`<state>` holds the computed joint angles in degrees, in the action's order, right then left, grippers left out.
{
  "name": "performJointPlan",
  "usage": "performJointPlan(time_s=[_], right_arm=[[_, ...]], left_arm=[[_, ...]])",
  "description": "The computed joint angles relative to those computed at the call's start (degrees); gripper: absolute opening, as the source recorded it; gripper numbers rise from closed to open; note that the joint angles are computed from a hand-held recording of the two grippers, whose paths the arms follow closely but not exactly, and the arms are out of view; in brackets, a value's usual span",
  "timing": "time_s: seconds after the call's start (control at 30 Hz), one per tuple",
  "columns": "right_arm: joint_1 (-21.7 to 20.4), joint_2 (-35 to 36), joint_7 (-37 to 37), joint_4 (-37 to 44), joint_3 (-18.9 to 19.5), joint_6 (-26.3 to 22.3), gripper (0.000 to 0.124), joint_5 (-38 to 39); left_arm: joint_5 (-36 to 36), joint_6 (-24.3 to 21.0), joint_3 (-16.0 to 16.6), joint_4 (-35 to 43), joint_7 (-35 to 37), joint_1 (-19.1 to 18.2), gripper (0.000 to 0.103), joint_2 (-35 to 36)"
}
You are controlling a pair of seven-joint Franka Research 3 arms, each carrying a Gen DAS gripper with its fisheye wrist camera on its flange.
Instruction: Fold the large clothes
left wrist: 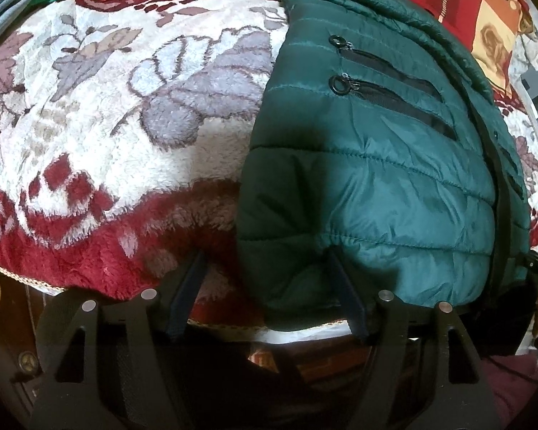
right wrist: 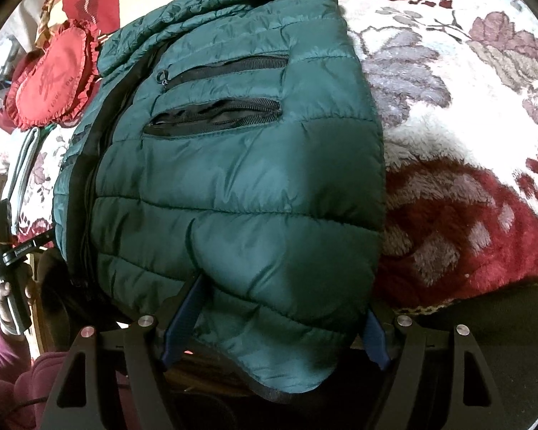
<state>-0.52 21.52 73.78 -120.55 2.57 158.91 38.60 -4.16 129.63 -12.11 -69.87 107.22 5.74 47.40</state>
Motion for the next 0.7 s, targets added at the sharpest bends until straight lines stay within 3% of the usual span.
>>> performJointPlan(time_s=[0.23, 0.4, 0.57, 0.63, 0.7], right_arm=[[0.0, -0.8, -0.6, -0.4, -0.2, -0.6, 0.076, -0.2], [-0.3, -0.4, -1.2, -0.3, 0.2, 0.0, 0.077, 1.1], [-0.9, -0.6, -3.4, -0.6, 1.3, 0.9, 0.077, 3.2], [-0.9, -1.0, -5.0, -1.1, 1.6, 1.8, 0.068, 4.2], [0.1, -1.5, -4.8, -1.5, 0.8, 1.5, 0.058, 2.3]], left_arm=[[-0.1, 0.4, -1.0, -2.3, 4.9, 0.5, 0.070, -1.5], [-0.7, -2.0, -0.3, 1.5, 2.0, -0.5, 0.070, 0.8], [-0.3, -1.3, -0.5, 0.7, 2.7, -0.4, 0.070, 0.6], [-0.6, -1.9, -0.8, 0.9, 3.4, -0.1, 0.070, 0.5], [-0.7, -1.2, -1.0, -0.5, 4.5, 0.1, 0.062, -0.3]])
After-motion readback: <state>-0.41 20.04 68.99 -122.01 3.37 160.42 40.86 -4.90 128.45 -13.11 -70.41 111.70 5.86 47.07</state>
